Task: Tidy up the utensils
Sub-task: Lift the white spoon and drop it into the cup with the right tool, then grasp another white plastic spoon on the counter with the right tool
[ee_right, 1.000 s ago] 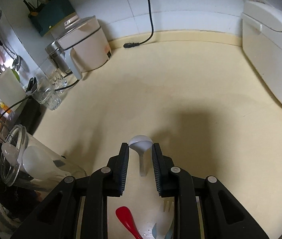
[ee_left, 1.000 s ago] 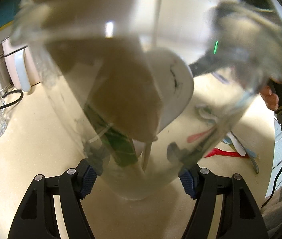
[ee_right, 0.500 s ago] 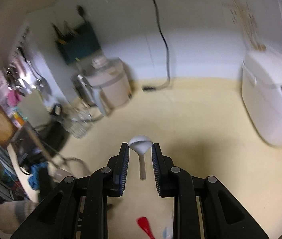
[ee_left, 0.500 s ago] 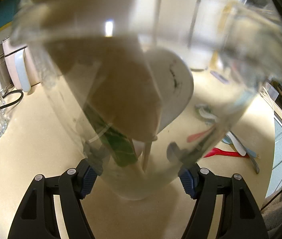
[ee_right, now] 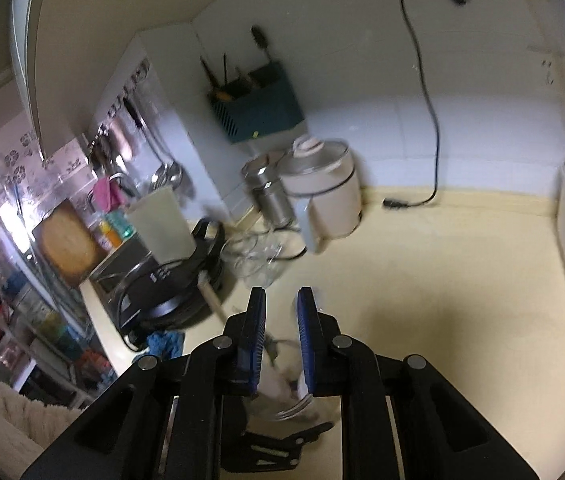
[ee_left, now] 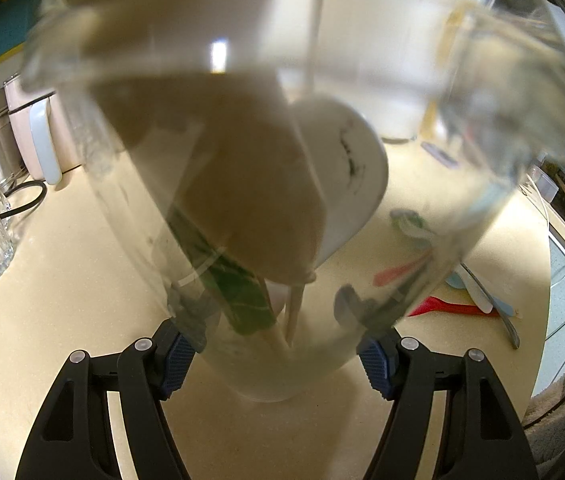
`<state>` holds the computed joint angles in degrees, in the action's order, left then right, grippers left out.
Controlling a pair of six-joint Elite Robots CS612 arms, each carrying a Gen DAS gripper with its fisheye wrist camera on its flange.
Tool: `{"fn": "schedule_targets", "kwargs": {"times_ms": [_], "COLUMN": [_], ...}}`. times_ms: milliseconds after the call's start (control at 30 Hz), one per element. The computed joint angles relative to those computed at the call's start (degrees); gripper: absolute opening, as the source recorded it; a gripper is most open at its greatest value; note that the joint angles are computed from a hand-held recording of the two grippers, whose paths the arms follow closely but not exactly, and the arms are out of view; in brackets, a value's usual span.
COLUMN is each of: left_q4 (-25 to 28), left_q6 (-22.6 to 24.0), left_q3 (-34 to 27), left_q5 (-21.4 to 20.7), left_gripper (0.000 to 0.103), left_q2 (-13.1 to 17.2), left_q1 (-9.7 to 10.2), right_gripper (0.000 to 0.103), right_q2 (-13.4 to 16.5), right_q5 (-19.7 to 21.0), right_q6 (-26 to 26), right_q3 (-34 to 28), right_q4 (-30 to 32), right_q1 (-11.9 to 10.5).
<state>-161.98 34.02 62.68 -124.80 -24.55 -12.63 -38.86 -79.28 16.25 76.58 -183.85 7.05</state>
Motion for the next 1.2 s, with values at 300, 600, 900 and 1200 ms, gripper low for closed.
{"fn": "schedule_targets", "kwargs": {"times_ms": [300, 600, 900, 1200], "left_q4": [-0.05, -0.08, -0.08, -0.01], "left_q6": [-0.05, -0.08, -0.11, -0.09], "left_q3": [0.1, 0.14, 0.14, 0.07], "left_q5": [-0.03, -0.13, -0.13, -0.18], "left_gripper": [0.073, 0.074, 0.074, 0.074], "left_q2": [0.04, 0.06, 0.08, 0.1], "left_q1": [-0.09, -0.07, -0.1, -0.02], "right_gripper": [0.016, 0.016, 0.026, 0.032], "right_q2": [0.01, -0.78, 2.15, 14.9], "right_q5": [-3.04, -10.91, -12.01, -14.83], "right_q6": [-0.39, 5.96, 5.69, -8.5], "right_q3": [0.32, 3.9, -0.92, -27.38], "right_q4": [1.68, 7.62, 16.08, 40.79], "right_q1": [-0.32, -2.51, -5.7, -8.19]}}
